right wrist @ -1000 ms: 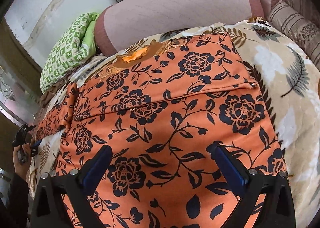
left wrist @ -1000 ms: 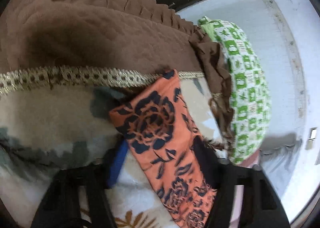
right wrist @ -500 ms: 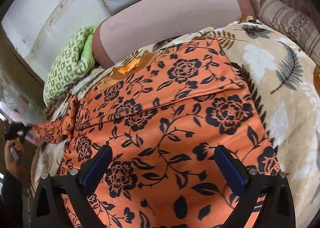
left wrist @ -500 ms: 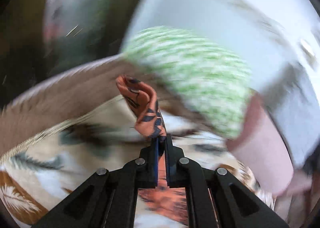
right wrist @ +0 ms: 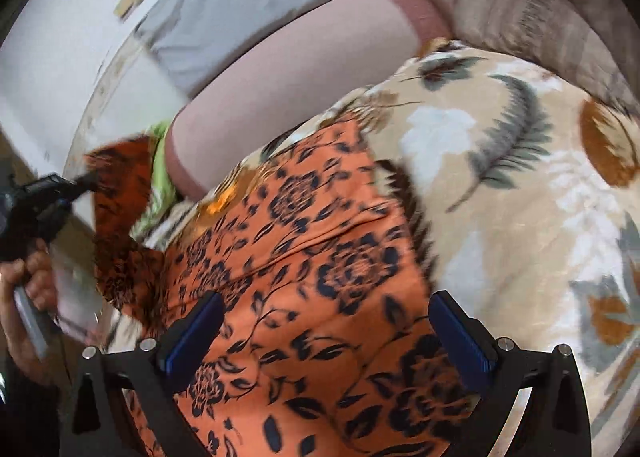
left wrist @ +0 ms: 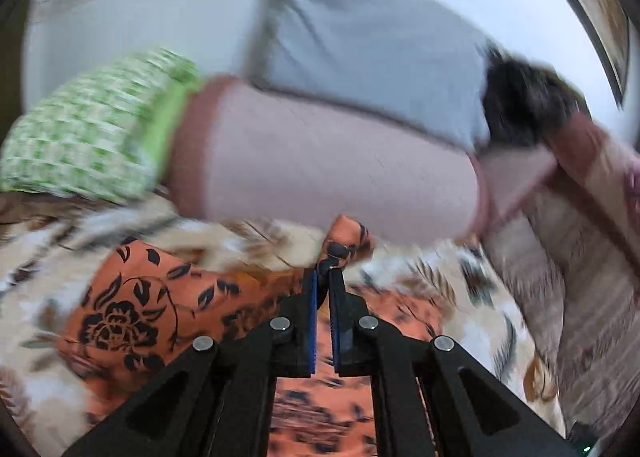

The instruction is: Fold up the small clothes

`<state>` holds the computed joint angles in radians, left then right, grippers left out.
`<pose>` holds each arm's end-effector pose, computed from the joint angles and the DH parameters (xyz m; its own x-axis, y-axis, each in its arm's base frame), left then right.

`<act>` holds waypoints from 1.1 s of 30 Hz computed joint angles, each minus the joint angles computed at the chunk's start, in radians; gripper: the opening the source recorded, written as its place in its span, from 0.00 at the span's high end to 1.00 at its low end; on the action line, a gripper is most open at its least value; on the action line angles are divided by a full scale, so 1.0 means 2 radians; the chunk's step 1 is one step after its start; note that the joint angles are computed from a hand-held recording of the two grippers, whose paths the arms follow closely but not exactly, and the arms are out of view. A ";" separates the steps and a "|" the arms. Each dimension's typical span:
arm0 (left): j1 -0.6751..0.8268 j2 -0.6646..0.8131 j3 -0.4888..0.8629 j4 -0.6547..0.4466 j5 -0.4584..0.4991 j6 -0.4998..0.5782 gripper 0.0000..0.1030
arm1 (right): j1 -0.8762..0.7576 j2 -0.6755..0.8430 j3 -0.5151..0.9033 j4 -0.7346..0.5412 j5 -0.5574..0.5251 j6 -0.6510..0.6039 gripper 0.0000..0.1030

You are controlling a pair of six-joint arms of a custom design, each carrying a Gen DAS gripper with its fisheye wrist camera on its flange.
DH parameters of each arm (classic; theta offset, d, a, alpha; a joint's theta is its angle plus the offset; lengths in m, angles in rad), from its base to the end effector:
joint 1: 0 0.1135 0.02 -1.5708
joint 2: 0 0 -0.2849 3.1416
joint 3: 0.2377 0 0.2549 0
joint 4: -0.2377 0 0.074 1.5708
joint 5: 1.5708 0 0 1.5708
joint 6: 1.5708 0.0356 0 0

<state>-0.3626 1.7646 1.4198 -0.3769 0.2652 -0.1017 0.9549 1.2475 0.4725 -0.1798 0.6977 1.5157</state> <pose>0.3797 -0.1540 0.2942 -0.6679 0.1486 -0.7292 0.4608 0.8520 -0.2485 0.1382 0.1557 0.1705 -0.4364 0.7079 -0.5554 0.4482 0.7063 0.5480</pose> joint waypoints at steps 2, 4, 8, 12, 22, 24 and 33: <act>-0.043 0.035 -0.002 0.000 -0.019 0.001 0.96 | -0.004 -0.024 -0.024 0.013 0.003 0.016 0.00; -0.069 0.066 -0.007 -0.005 -0.025 0.005 0.95 | -0.006 -0.042 -0.039 0.024 0.009 0.024 0.00; -0.089 0.148 0.022 -0.095 -0.029 0.040 0.57 | -0.021 -0.045 -0.053 0.058 -0.009 0.009 0.00; -0.041 0.104 -0.008 -0.096 0.021 0.067 0.49 | -0.034 -0.026 -0.064 0.109 -0.043 -0.011 0.00; 0.209 0.036 -0.070 -0.008 -0.028 0.122 0.20 | -0.273 0.143 0.056 0.292 -0.389 -0.204 0.00; 0.232 0.073 -0.054 -0.012 -0.028 0.119 0.20 | -0.302 0.205 0.124 0.259 -0.436 -0.208 0.01; 0.220 0.157 0.000 -0.028 -0.045 0.118 0.20 | -0.310 0.326 0.288 0.078 -0.445 -0.244 0.31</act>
<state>0.0777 2.0786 1.4205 -0.4327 0.1748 0.1340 0.3339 1.9001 1.0494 -0.0230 -0.1926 1.0269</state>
